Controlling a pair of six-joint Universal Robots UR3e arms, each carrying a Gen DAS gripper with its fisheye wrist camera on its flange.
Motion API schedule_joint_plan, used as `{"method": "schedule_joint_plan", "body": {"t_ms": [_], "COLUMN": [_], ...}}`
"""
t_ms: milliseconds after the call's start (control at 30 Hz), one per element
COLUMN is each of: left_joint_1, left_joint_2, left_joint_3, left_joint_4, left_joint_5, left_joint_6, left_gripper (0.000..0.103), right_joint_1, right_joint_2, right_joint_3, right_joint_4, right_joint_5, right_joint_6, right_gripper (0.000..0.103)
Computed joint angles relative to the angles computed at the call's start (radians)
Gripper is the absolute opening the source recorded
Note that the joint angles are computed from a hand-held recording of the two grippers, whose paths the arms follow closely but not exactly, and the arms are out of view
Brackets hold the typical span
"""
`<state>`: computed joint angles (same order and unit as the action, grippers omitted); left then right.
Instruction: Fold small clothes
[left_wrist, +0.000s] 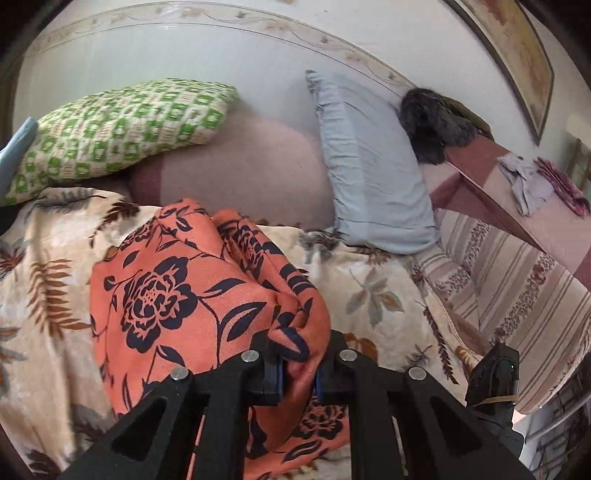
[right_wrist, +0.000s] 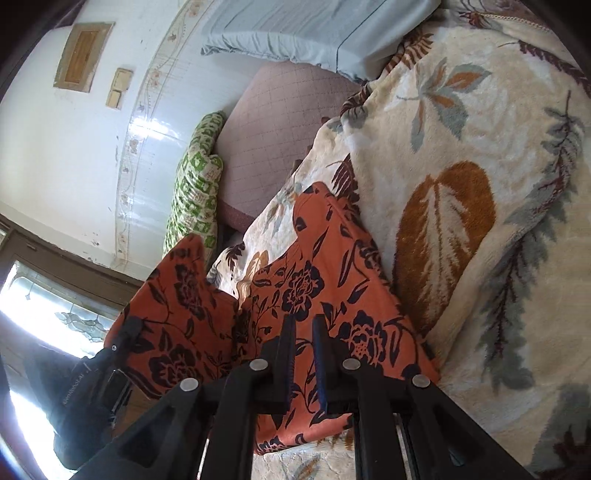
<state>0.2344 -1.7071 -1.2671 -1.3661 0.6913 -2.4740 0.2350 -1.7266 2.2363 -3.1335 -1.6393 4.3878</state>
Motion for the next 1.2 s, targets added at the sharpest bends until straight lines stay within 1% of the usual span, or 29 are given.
{"method": "schedule_joint_plan", "body": {"t_ms": [67, 133, 167, 233, 267, 300, 333, 367, 400, 433, 467, 500, 533, 567, 600, 633, 667, 700, 767, 833, 867, 933, 967, 1000, 1067, 1100, 1133, 1200], "left_joint_1": [-0.078, -0.151, -0.174, -0.192, -0.177, -0.150, -0.124, -0.102, -0.079, -0.048, -0.014, 0.022, 0.054, 0.076, 0.100, 0.120, 0.133, 0.142, 0.161, 0.174, 0.181, 0.195, 0.196, 0.192, 0.180, 0.168, 0.160, 0.149], "left_joint_2": [0.001, -0.051, -0.080, -0.136, -0.140, -0.136, -0.131, -0.128, -0.121, -0.108, -0.087, -0.064, -0.037, -0.027, -0.020, -0.022, -0.042, -0.069, -0.136, -0.188, -0.195, -0.189, -0.186, -0.182, -0.174, -0.173, -0.173, -0.175], "left_joint_3": [-0.083, -0.101, -0.103, -0.082, -0.095, -0.096, -0.078, -0.043, -0.007, 0.024, 0.035, 0.040, 0.031, 0.032, 0.025, 0.019, 0.024, 0.033, 0.074, 0.105, 0.101, 0.076, 0.064, 0.052, 0.025, 0.016, 0.012, 0.007], "left_joint_4": [0.075, 0.080, 0.062, -0.027, -0.058, -0.112, -0.185, -0.260, -0.325, -0.377, -0.406, -0.422, -0.409, -0.371, -0.335, -0.295, -0.252, -0.213, -0.172, -0.161, -0.164, -0.175, -0.174, -0.170, -0.145, -0.122, -0.106, -0.087], "left_joint_5": [0.028, 0.094, 0.136, 0.200, 0.202, 0.174, 0.145, 0.124, 0.102, 0.072, 0.036, 0.012, 0.004, 0.008, 0.018, 0.033, 0.054, 0.085, 0.149, 0.197, 0.207, 0.207, 0.206, 0.205, 0.207, 0.212, 0.218, 0.224], "left_joint_6": [-0.036, -0.045, -0.039, -0.006, 0.017, 0.057, 0.109, 0.162, 0.210, 0.255, 0.299, 0.341, 0.367, 0.369, 0.375, 0.371, 0.346, 0.309, 0.232, 0.185, 0.185, 0.209, 0.216, 0.219, 0.216, 0.200, 0.185, 0.165], "left_gripper": [0.012, 0.012, 0.012, 0.014, 0.016, 0.018, 0.024, 0.039, 0.049, 0.064, 0.070, 0.071, 0.075, 0.078, 0.078, 0.078, 0.078, 0.078, 0.078, 0.078, 0.078, 0.078, 0.078, 0.078, 0.078, 0.078, 0.078, 0.078], "right_joint_1": [-0.048, -0.124, -0.155, -0.205, -0.236, -0.269, -0.295, -0.316, -0.323, -0.317, -0.304, -0.292, -0.269, -0.246, -0.220, -0.186, -0.155, -0.141, -0.140, -0.134, -0.136, -0.145, -0.135, -0.119, -0.112, -0.107, -0.093, -0.081], "right_joint_2": [-0.074, -0.141, -0.172, -0.210, -0.218, -0.224, -0.220, -0.213, -0.193, -0.161, -0.123, -0.097, -0.068, -0.048, -0.029, -0.010, 0.007, 0.021, 0.049, 0.068, 0.081, 0.118, 0.124, 0.132, 0.159, 0.171, 0.180, 0.185], "right_joint_3": [0.088, 0.185, 0.217, 0.251, 0.266, 0.279, 0.288, 0.293, 0.288, 0.278, 0.260, 0.238, 0.206, 0.178, 0.148, 0.120, 0.096, 0.076, 0.044, -0.001, -0.009, -0.010, -0.036, -0.061, -0.078, -0.102, -0.138, -0.168], "right_joint_4": [-0.029, -0.082, -0.078, -0.056, -0.057, -0.060, -0.066, -0.071, -0.084, -0.111, -0.142, -0.155, -0.159, -0.157, -0.148, -0.145, -0.144, -0.139, -0.127, -0.033, -0.015, -0.041, 0.005, 0.043, 0.045, 0.083, 0.148, 0.196], "right_joint_5": [0.014, 0.074, 0.093, 0.119, 0.153, 0.198, 0.242, 0.281, 0.307, 0.318, 0.321, 0.323, 0.310, 0.294, 0.269, 0.224, 0.178, 0.165, 0.187, 0.191, 0.205, 0.246, 0.233, 0.206, 0.208, 0.212, 0.193, 0.174], "right_joint_6": [0.037, 0.066, 0.070, 0.082, 0.087, 0.088, 0.089, 0.088, 0.090, 0.093, 0.089, 0.075, 0.061, 0.047, 0.040, 0.041, 0.041, 0.028, 0.001, -0.009, -0.001, 0.001, -0.017, -0.031, -0.052, -0.065, -0.080, -0.098], "right_gripper": [0.012, 0.012, 0.012, 0.012, 0.012, 0.012, 0.012, 0.012, 0.012, 0.012, 0.012, 0.013, 0.017, 0.036, 0.053, 0.085, 0.088, 0.088, 0.088, 0.088, 0.088, 0.087, 0.085, 0.082, 0.057, 0.050, 0.042, 0.041]}}
